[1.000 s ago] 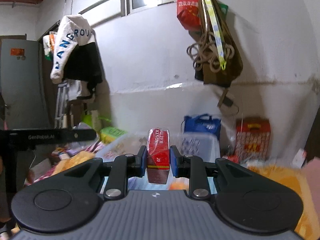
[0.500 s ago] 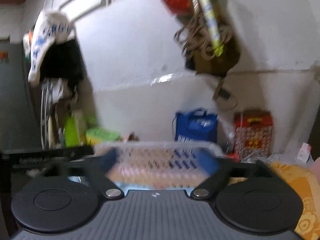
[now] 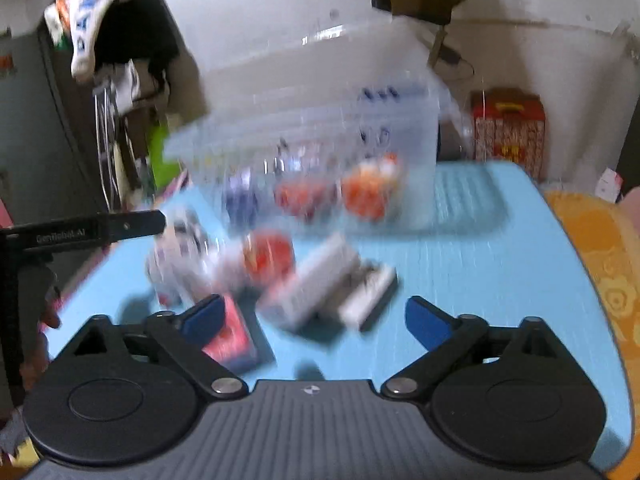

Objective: Organize objects
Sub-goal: 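Grasp the white box with the right tool while the left tool grasps the panda plush, then carry the white box and panda plush into the basket and release both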

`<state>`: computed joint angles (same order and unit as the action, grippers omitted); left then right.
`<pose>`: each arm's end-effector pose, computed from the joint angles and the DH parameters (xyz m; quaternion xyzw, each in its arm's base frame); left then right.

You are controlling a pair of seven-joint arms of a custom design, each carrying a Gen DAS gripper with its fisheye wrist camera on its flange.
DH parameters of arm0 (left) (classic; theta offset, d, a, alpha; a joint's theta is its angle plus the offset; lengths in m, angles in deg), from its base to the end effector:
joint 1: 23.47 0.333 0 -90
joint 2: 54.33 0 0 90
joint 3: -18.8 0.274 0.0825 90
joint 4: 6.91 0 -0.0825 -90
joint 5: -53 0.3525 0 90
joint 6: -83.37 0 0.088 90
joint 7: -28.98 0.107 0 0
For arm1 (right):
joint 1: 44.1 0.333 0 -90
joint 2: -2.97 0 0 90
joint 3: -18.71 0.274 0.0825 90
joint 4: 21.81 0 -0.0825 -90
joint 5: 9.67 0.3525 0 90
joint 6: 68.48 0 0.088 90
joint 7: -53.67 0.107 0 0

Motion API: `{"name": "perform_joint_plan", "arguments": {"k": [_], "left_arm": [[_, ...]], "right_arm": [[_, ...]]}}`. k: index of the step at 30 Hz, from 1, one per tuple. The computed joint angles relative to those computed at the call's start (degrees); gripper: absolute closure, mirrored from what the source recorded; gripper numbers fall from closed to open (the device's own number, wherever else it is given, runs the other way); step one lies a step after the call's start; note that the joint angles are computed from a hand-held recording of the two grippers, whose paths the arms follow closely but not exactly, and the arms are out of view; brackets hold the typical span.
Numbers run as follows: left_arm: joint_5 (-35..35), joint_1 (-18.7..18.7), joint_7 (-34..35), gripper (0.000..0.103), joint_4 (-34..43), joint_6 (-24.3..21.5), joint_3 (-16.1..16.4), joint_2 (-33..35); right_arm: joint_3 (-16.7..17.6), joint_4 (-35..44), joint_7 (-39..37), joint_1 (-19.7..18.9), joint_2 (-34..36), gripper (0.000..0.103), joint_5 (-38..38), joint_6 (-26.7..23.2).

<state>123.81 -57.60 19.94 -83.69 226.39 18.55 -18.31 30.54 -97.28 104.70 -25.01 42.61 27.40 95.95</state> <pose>0.5858 -0.4067 0.3937 -0.6905 0.5195 -0.3664 0.3451 0.6597 0.3049 0.4058 -0.7748 0.4287 -0.1278 0.4467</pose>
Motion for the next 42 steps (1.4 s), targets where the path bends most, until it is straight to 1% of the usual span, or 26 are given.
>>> {"name": "perform_joint_plan", "arguments": {"k": [2,3,4,6,7,8,9,10,11,12,14,17,18,20,21,22,23,25,27,29,32,34,35,37,40,42], "left_arm": [[0.0,-0.2,0.5,0.006,-2.0,-0.1,-0.4,-0.7],[0.3,-0.5,0.4,0.007,-2.9,-0.4,-0.4,-1.2],[1.1,-0.7,-0.6,0.007,-4.0,-0.4,-0.3,-2.0],[3.1,-0.9,-2.7,0.007,-5.8,0.0,-0.4,-3.2],[3.2,-0.9,-2.3,0.007,-5.6,-0.7,-0.7,-3.1],[2.5,-0.9,-1.4,0.007,-4.7,-2.6,-1.1,-2.4],[1.7,-0.9,-1.1,0.008,-3.4,-3.8,-1.3,-1.6],[1.2,-0.7,-1.9,0.01,-3.3,-3.8,-1.4,-1.4],[0.8,-0.2,-3.1,0.012,-3.4,-3.2,-1.4,-1.4],[0.4,0.0,-4.6,0.017,-3.6,-3.0,-1.2,-1.4],[0.7,0.3,-7.1,0.018,-3.9,-2.4,-0.9,-1.4],[-0.5,1.4,-6.5,0.018,-2.6,-0.6,-1.2,0.0],[-1.1,1.7,-6.3,0.018,-1.8,0.0,-1.2,0.7],[-3.0,2.5,-4.9,0.018,0.2,1.5,-1.2,2.6],[-3.2,2.5,-5.0,0.018,1.0,2.7,-0.8,3.4],[-3.7,2.2,-4.9,0.018,2.0,2.8,-0.4,4.2],[-4.5,2.0,-4.2,0.018,3.1,2.5,-0.2,5.0],[-6.3,1.7,-1.5,0.018,5.5,2.3,-0.1,6.6],[-8.5,0.7,1.4,0.018,9.3,-0.1,0.3,9.1],[-10.3,0.3,3.9,0.018,11.7,-1.3,0.7,10.8],[-11.7,0.4,4.2,0.02,11.7,0.6,1.7,11.1],[-10.9,0.5,3.7,0.036,10.4,3.9,2.6,10.6],[-10.8,0.3,4.0,0.036,10.3,4.0,2.8,10.5],[-10.2,-1.1,5.0,0.037,10.5,1.1,3.6,10.3],[-4.6,-3.2,-1.0,0.037,5.2,1.0,5.8,6.5],[-0.9,-4.3,-4.2,0.037,3.0,-1.5,6.2,4.3]], "right_arm": [[-0.8,-1.2,0.5,0.4,-0.4,0.007,-0.2,2.3],[-0.5,-0.9,1.0,-0.1,-0.3,0.009,0.4,2.4],[0.7,-0.3,1.0,-1.3,-0.1,0.01,1.7,1.8],[4.4,0.2,-1.9,-4.0,0.1,0.011,5.5,1.3],[5.1,0.3,-3.4,-4.2,0.1,0.013,6.4,1.6],[4.4,1.1,-3.7,-3.2,0.5,0.021,5.7,1.5],[2.1,3.0,-1.6,-1.2,1.5,0.036,3.7,0.7],[0.1,5.4,0.9,0.5,2.8,0.041,1.5,-1.3],[-1.2,8.4,3.2,1.4,4.5,0.047,-0.5,-4.4],[-2.3,11.0,5.5,2.2,6.0,0.049,-2.2,-6.8],[-4.1,15.3,9.8,3.6,8.7,0.048,-5.4,-9.9],[-3.5,18.3,11.1,3.8,10.6,0.047,-7.2,-10.8],[-3.4,18.0,11.3,4.0,10.4,0.047,-7.7,-10.3],[-3.8,19.9,12.6,4.5,11.5,0.048,-8.9,-11.0],[-3.7,19.9,12.8,4.4,11.6,0.051,-9.3,-11.2],[-3.7,20.2,12.7,4.5,11.7,0.053,-9.7,-11.3],[-3.7,20.2,12.6,4.5,11.7,0.062,-10.2,-11.4],[-3.4,20.0,12.5,4.1,11.5,0.063,-10.3,-11.9],[-3.3,18.7,12.3,4.0,10.7,0.067,-10.2,-11.2],[-3.2,16.9,12.0,3.6,9.5,0.069,-9.9,-10.6],[-2.3,14.6,10.6,2.8,7.9,0.072,-8.7,-9.1],[-1.6,12.8,9.4,2.0,6.7,0.073,-7.5,-8.2],[-1.3,11.5,8.5,1.7,6.0,0.074,-6.9,-7.3],[-0.7,9.1,6.6,1.2,4.5,0.075,-5.7,-5.5],[0.2,7.6,4.0,0.4,3.7,0.076,-3.9,-4.1],[0.1,8.5,4.0,0.2,4.0,0.077,-3.3,-4.7]]}}
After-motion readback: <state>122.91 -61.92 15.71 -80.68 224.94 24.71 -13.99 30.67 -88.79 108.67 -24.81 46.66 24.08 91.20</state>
